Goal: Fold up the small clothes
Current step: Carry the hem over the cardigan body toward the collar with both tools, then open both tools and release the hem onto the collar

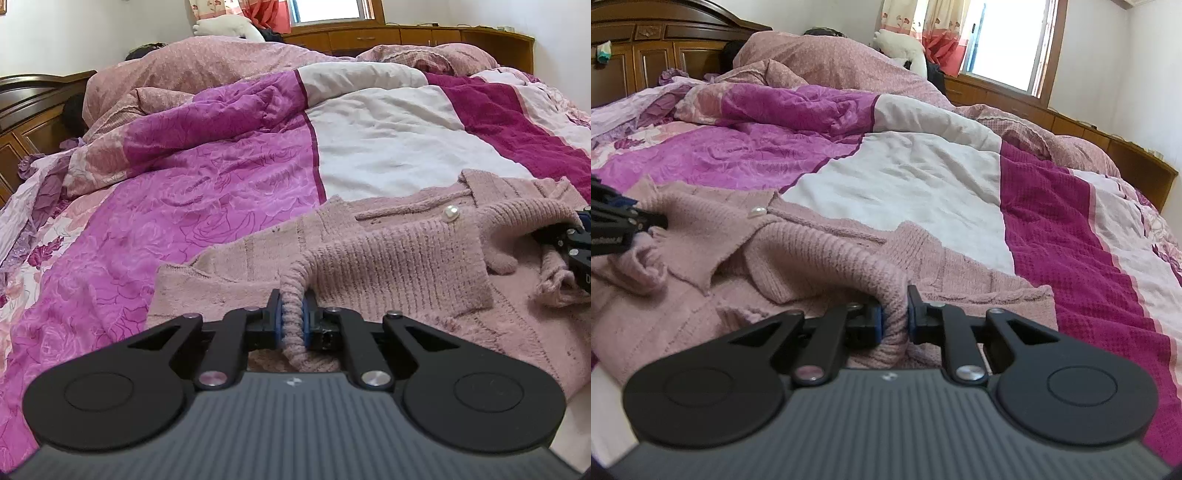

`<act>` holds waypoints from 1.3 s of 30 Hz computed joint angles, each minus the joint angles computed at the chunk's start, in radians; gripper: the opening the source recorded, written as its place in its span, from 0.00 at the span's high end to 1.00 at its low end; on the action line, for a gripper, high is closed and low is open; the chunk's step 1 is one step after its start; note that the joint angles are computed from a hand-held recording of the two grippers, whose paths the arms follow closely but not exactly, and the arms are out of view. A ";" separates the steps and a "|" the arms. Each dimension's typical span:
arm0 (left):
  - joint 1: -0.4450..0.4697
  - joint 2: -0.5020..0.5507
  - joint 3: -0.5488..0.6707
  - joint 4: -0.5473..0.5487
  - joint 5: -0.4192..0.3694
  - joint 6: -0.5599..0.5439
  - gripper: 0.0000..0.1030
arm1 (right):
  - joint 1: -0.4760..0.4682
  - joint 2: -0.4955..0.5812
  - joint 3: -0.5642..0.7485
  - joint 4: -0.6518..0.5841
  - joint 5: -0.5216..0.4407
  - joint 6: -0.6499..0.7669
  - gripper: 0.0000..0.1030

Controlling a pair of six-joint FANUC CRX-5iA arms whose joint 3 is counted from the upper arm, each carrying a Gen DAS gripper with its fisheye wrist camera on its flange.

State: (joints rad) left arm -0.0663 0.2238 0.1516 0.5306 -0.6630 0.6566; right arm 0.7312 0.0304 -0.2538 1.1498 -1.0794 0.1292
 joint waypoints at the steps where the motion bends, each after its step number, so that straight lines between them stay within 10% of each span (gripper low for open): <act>1: 0.002 -0.006 0.002 -0.003 -0.012 0.005 0.84 | 0.003 -0.006 0.000 -0.003 -0.001 -0.007 0.79; 8: 0.040 -0.063 -0.021 0.029 -0.060 -0.031 0.66 | 0.052 -0.045 0.007 -0.008 -0.074 -0.094 0.54; 22: 0.149 -0.205 -0.133 0.154 -0.151 -0.170 0.54 | 0.208 -0.115 -0.018 -0.010 -0.265 -0.207 0.53; 39: 0.155 -0.245 -0.193 0.154 -0.223 -0.318 0.53 | 0.275 -0.123 -0.042 -0.094 -0.271 -0.240 0.53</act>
